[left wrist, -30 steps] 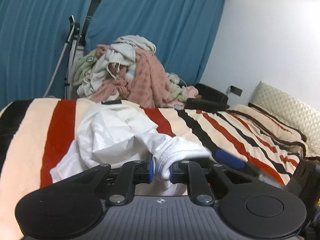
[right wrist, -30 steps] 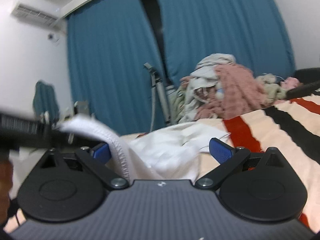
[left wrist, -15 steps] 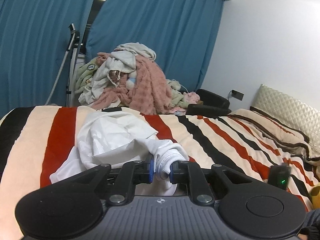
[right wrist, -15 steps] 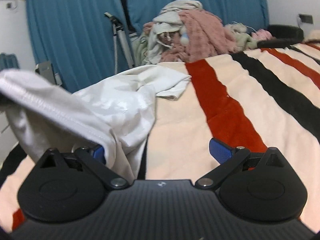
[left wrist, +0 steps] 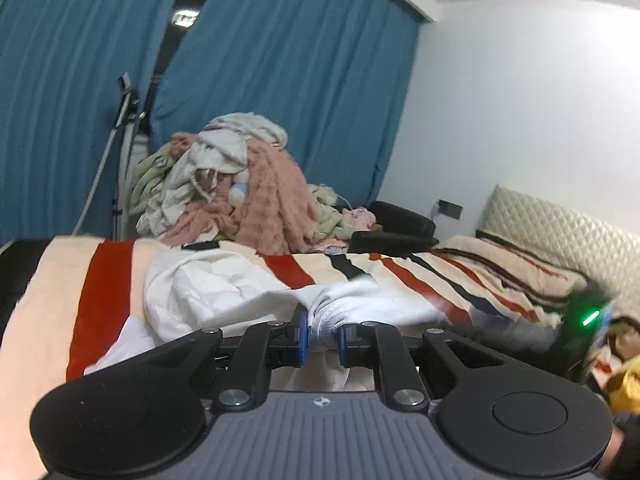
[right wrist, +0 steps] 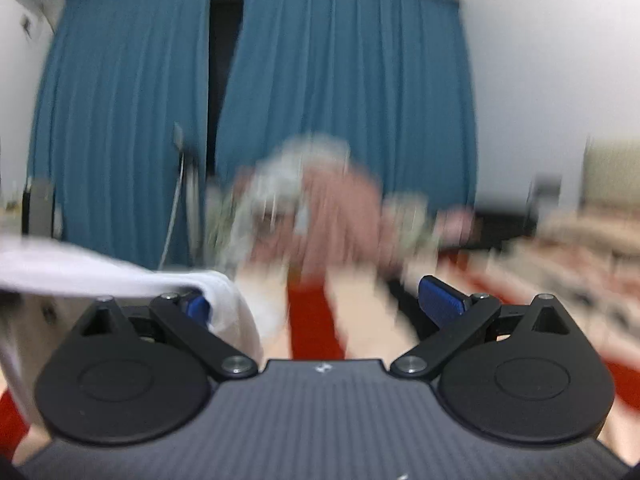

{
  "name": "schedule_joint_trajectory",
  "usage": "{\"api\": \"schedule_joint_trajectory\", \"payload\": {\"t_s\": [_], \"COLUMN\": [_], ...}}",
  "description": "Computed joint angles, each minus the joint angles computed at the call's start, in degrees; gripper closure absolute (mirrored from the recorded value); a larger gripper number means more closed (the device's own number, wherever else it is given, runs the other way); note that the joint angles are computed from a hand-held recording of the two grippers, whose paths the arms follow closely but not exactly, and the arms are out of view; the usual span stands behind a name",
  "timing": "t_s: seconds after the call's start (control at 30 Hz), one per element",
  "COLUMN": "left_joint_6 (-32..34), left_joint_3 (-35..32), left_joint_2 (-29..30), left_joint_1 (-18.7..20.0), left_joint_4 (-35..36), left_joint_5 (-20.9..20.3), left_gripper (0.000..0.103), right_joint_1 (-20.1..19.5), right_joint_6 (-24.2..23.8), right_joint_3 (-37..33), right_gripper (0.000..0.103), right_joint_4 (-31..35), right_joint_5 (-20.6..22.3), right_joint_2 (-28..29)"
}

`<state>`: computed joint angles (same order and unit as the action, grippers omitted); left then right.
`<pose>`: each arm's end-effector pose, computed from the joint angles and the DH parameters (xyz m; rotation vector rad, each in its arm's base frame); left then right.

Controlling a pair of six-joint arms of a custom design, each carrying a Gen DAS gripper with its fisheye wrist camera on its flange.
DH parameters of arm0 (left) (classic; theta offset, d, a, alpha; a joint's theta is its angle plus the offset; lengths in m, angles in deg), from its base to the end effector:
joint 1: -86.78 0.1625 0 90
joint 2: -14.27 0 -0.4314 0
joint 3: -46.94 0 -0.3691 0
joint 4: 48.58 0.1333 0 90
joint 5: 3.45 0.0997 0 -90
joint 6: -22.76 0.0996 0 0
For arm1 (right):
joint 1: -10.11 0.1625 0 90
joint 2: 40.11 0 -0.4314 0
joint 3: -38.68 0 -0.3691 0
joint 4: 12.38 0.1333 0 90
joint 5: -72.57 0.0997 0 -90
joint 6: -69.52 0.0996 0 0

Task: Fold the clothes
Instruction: 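Lift the T-shirt with both grippers and shake it out in the air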

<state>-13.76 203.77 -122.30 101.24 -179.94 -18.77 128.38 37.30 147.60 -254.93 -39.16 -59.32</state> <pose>-0.0739 -0.2559 0.3426 0.4342 2.1488 -1.5991 0.3393 -0.4273 -0.0182 0.9538 -2.1876 1.4314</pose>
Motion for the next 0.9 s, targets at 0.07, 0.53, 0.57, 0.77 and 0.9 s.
{"api": "schedule_joint_trajectory", "payload": {"t_s": [0.07,0.53,0.57,0.77,0.9], "left_joint_6": [-4.34,1.44,2.48,4.32,-2.3], "left_joint_3": [-1.34,-3.45,-3.31,-1.26,-0.77], "left_joint_2": [-0.99,7.96,9.04,14.57,14.41], "left_joint_1": [0.87,19.33,19.94,18.97,18.53], "left_joint_4": [5.31,-17.37,-18.98,-27.31,-25.38], "left_joint_5": [0.21,-19.97,-20.99,-17.35,-11.86], "left_gripper": [0.088,0.054,0.041,0.029,0.028], "right_joint_1": [-0.43,0.91,1.28,1.71,1.21], "right_joint_6": [4.67,-8.89,-9.65,-12.14,-9.44], "right_joint_3": [-0.61,-2.52,-2.01,-0.72,-0.27], "right_gripper": [0.002,0.001,0.001,0.001,0.001], "right_joint_4": [7.93,-19.71,-20.23,-21.9,-21.63], "right_joint_5": [-3.41,8.62,8.98,10.31,10.8], "right_joint_2": [0.08,4.29,4.26,3.99,3.37]}}
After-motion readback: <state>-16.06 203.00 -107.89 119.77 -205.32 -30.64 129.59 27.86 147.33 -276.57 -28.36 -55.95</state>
